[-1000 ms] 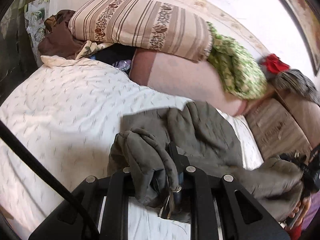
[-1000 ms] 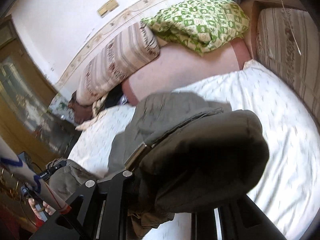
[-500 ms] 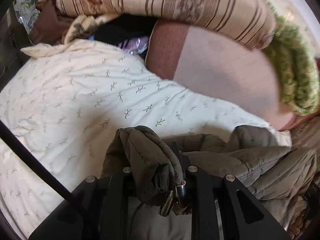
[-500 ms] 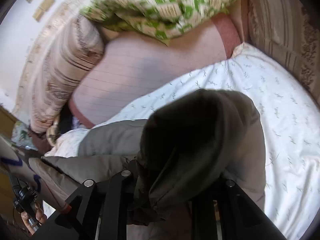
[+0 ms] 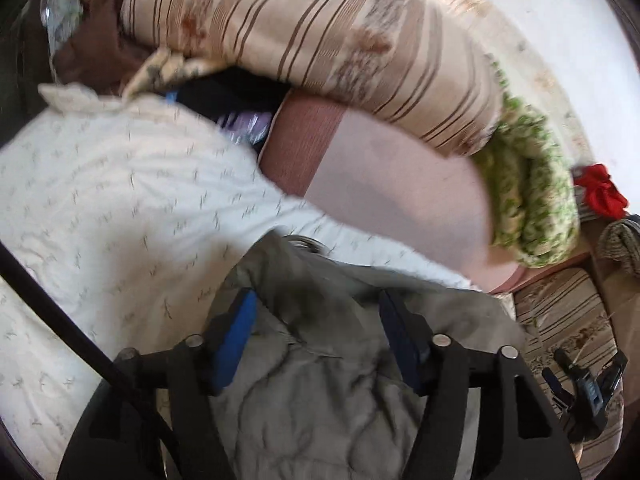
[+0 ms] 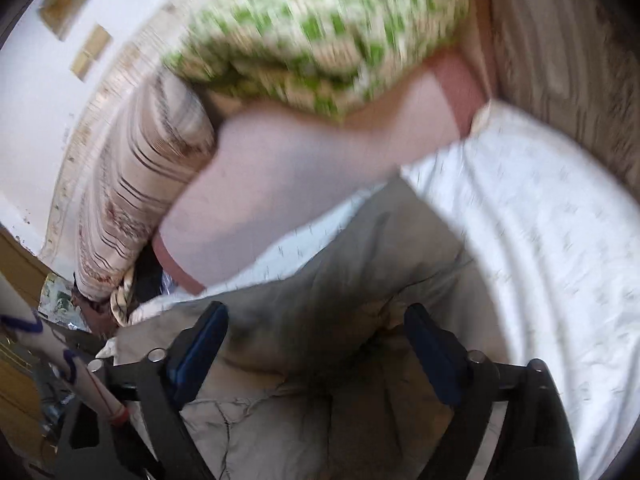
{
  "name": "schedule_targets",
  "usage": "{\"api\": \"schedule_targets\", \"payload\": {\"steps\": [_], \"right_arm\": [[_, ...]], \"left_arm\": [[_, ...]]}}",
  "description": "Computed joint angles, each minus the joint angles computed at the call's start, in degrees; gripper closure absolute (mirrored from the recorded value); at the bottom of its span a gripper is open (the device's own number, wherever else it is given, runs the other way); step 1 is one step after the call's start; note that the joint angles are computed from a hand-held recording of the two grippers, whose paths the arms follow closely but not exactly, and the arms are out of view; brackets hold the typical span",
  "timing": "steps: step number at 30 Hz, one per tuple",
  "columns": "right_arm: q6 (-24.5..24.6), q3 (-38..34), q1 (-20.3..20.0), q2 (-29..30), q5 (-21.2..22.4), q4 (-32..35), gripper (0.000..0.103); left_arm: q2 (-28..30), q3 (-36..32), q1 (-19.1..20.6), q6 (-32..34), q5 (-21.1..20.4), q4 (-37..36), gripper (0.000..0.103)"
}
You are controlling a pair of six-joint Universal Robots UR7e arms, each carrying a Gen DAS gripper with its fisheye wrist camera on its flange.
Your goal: Fold large clothes
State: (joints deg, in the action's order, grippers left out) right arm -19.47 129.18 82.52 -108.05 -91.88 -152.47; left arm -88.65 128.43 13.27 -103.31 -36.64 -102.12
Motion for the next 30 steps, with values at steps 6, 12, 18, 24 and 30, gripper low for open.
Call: {"api": "schedule_targets", "payload": {"steps": [6,12,18,24,30], "right_arm": [[-12.5,5.2,10.1,-1.2,-12.9,-7.8,0.010],[-19.1,9.6,12.4,10.5,-22.6,-23.4,0.010],[-24.1,8.7,7.7,20.1,-23.8,-34.6,0.006],[-18.6,3.8,2.6,22.1,-16.5,-27.4,0.001],[-18.1,3.1,1.0,23.3,-13.6,-27.4,0.000]], "left_arm": [[13.8,-8.6,-0.5,7.1,-1.7,2.5,0.030],[27.7,-12.6,6.7,14.7,-4.4,-5.7,0.030],[31.4,-12.0,13.2,18.4,-1.7,-13.1,0.018],[32.2,-10.3,15.6,23.3,1.2,-21.3,0.015],[32.9,-10.3,16.2,23.8,2.3,-22.3,0.014]]}}
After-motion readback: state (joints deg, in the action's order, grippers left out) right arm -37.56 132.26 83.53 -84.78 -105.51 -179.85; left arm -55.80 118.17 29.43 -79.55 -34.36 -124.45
